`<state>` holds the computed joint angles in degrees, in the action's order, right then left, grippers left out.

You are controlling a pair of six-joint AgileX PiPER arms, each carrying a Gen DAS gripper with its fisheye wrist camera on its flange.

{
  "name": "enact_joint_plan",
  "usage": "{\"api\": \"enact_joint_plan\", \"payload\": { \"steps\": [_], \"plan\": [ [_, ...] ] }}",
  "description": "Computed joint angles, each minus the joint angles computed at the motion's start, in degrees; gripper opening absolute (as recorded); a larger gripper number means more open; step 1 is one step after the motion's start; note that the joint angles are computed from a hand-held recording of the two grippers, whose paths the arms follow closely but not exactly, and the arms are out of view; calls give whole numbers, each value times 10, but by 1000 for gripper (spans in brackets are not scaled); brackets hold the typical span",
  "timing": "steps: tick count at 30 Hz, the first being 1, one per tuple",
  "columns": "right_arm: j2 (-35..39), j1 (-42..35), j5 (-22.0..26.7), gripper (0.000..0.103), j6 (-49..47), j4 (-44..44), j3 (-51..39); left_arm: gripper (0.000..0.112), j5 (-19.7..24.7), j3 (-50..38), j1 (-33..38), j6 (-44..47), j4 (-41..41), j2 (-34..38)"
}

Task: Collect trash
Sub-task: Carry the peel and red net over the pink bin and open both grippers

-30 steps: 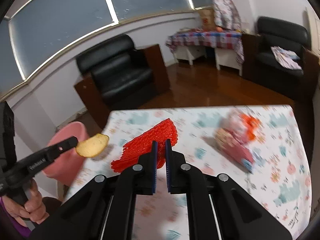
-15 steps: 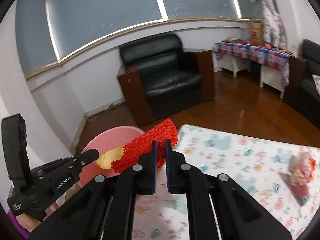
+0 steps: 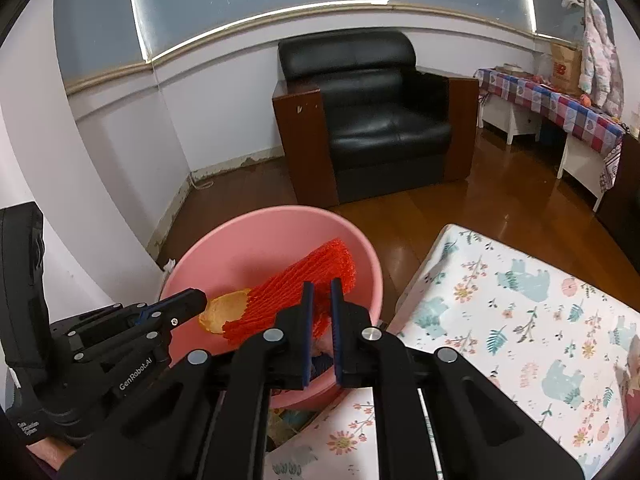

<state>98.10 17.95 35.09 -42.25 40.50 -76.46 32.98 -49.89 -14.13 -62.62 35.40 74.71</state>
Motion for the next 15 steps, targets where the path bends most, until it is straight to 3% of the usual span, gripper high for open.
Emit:
{"api": "enact_joint_plan", "payload": {
  "steps": [7, 10, 12, 15],
  "plan": [
    [12, 11, 0, 8, 27, -26, -10, 3, -5, 8, 9, -15, 8, 7],
    [14, 11, 3, 9, 31, -27, -11, 16, -1, 10, 9, -20, 9, 5],
    [14, 10, 4, 10, 32, -26, -13, 35, 4, 10, 7, -31, 17, 4],
    [10, 9, 8, 10, 35, -25, -12, 44, 21, 4, -5, -51, 35, 3]
  ]
}}
